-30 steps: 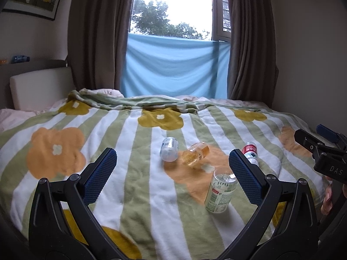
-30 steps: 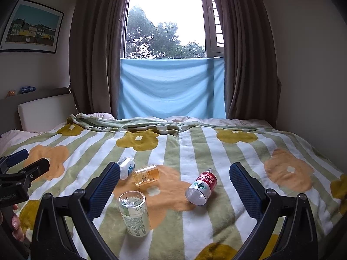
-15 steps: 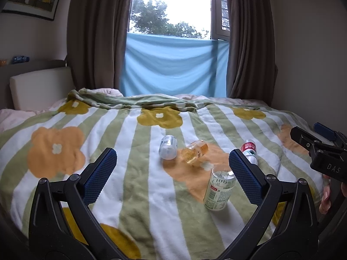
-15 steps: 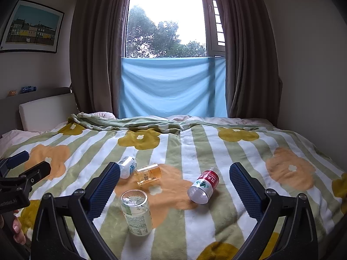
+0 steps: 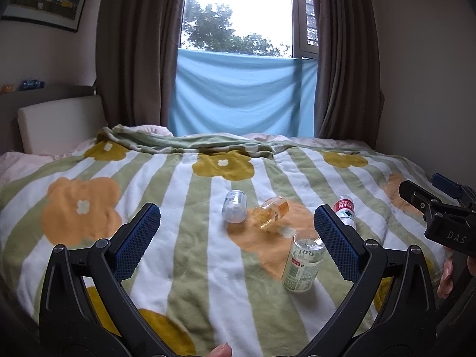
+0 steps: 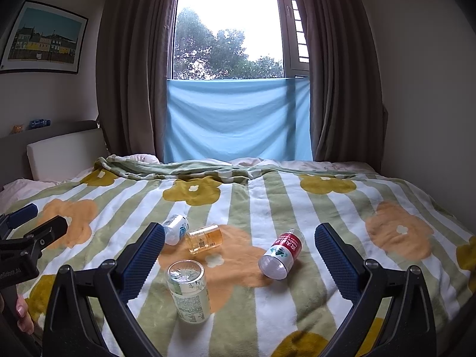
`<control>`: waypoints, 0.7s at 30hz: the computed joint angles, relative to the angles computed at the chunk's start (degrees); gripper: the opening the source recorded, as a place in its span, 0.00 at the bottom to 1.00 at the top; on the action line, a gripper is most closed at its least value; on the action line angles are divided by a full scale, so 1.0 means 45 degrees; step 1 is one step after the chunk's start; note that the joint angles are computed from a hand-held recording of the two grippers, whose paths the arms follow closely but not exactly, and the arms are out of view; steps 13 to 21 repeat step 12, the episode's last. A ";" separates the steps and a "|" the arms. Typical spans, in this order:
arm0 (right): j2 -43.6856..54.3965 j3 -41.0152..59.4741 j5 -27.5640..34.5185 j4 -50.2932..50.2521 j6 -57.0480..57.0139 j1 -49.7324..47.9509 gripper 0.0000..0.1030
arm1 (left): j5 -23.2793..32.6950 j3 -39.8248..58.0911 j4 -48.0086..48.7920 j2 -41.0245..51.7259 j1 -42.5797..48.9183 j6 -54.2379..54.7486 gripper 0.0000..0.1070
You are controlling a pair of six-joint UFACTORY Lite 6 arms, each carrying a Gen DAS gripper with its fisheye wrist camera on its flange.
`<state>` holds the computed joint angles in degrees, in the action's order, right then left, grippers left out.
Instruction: Flip cup upside down
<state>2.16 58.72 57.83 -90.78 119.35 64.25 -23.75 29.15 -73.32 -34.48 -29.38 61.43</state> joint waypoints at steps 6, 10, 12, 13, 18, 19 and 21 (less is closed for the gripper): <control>0.0042 0.0016 -0.0011 -0.0031 0.0068 0.0009 0.98 | -0.1074 -0.0020 -0.0351 -0.0341 -0.0742 0.0446 0.96; 0.0239 0.0163 0.0058 0.0000 0.0130 0.0131 0.98 | -0.1484 -0.0027 -0.0010 -0.0419 -0.1045 0.0250 0.96; 0.0507 0.0415 0.0201 0.0080 0.0129 0.0310 0.98 | -0.1880 0.0073 -0.0266 -0.0308 -0.1377 0.0516 0.96; 0.0507 0.0415 0.0201 0.0080 0.0129 0.0310 0.98 | -0.1880 0.0073 -0.0266 -0.0308 -0.1377 0.0516 0.96; 0.0507 0.0415 0.0201 0.0080 0.0129 0.0310 0.98 | -0.1880 0.0073 -0.0266 -0.0308 -0.1377 0.0516 0.96; 0.0507 0.0415 0.0201 0.0080 0.0129 0.0310 0.98 | -0.1880 0.0073 -0.0266 -0.0308 -0.1377 0.0516 0.96; 0.0507 0.0415 0.0201 0.0080 0.0129 0.0310 0.98 | -0.1880 0.0073 -0.0266 -0.0308 -0.1377 0.0516 0.96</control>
